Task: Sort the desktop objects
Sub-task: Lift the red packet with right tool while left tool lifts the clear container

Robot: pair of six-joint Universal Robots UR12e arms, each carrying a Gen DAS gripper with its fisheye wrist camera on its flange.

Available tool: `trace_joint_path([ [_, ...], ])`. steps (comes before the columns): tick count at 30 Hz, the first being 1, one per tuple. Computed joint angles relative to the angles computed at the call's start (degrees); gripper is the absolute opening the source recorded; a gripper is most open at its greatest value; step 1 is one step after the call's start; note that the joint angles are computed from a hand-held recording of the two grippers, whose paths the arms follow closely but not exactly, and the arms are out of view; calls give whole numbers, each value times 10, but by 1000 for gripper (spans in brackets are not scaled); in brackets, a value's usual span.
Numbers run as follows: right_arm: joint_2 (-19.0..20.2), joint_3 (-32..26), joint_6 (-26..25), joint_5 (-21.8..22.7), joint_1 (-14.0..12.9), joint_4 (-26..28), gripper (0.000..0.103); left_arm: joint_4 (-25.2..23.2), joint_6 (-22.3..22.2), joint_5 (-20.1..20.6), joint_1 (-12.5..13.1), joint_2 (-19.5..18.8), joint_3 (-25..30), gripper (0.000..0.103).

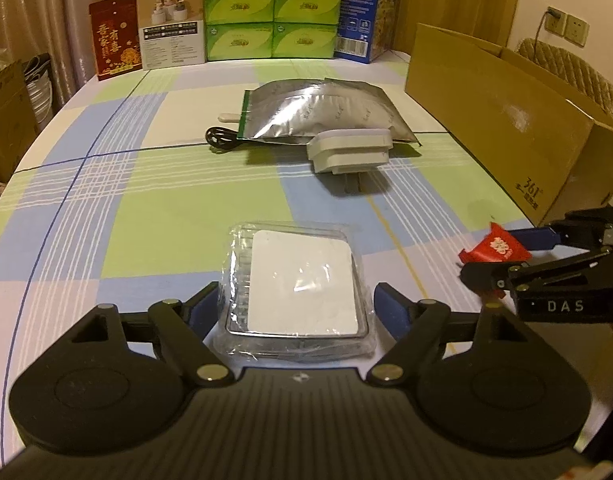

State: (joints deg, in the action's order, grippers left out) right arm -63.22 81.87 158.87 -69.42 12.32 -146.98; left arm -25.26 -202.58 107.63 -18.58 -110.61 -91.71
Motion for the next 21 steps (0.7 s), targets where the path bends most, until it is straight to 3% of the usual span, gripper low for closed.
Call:
trace_joint_path([
  [11, 1, -2, 6, 3, 1, -1, 42, -26, -2, 6, -1, -5, 9, 65],
  [21, -1, 1, 19, 10, -1, -21, 42, -1, 3, -3, -1, -4, 7, 65],
])
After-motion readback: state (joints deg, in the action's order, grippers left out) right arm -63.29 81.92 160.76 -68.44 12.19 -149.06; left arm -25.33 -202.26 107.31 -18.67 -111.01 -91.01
